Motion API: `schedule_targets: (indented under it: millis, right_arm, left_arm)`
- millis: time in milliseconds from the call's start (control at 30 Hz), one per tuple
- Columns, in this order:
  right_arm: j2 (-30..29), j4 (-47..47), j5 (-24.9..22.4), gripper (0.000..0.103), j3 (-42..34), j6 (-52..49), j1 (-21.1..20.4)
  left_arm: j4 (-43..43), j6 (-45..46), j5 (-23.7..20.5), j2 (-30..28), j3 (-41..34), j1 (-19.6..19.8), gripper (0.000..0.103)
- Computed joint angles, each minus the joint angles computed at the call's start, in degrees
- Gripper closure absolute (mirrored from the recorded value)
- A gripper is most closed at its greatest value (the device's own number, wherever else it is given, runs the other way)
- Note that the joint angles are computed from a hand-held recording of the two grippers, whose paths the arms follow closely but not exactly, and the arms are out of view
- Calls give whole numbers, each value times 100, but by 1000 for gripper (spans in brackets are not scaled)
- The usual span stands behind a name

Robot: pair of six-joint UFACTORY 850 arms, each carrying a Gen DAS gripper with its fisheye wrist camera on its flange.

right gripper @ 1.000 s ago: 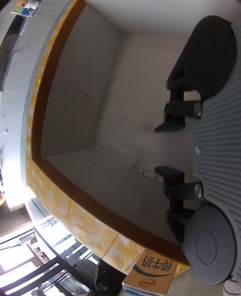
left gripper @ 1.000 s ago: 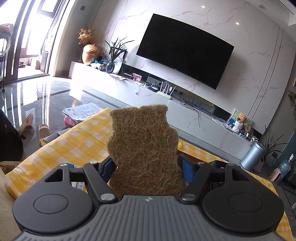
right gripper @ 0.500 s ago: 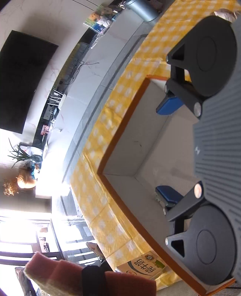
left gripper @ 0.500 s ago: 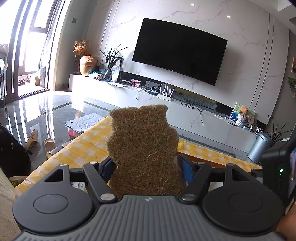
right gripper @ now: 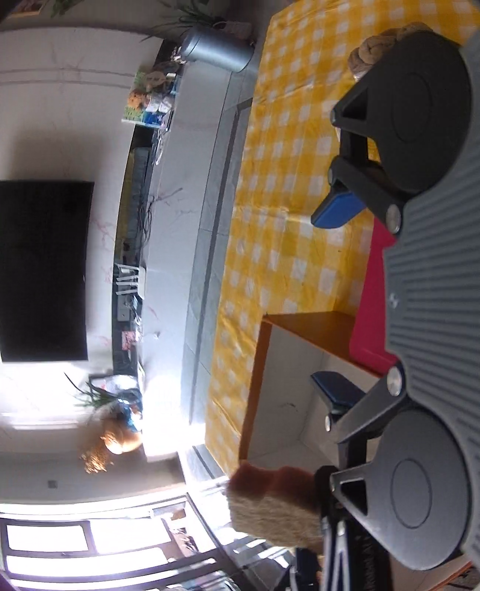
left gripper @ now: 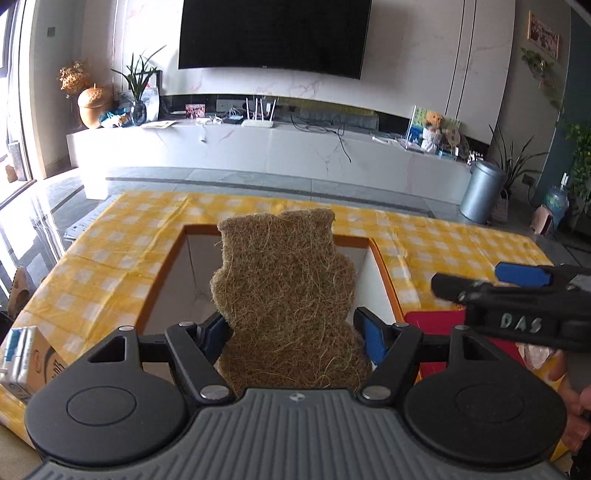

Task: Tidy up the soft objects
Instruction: 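Lower the bear-shaped sponge into the box and open the left tool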

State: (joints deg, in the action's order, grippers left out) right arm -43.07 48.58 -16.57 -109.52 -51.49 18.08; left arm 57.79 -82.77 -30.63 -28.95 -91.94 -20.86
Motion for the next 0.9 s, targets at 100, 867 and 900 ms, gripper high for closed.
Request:
schedule_targets:
  millis: [100,867,900]
  right_arm:
    - [-54,566,-23,20,-13,-112,-136]
    - [-201,831,-688,20,-108,374,-137]
    - [-190,839,-675,20,-97,362,-134]
  left_arm:
    - [-1132,1092,24,-244,-211,63,21]
    - [-2016,1578,417,-94,121,189,0]
    - [-1938,1507,416,-68,152,184,0]
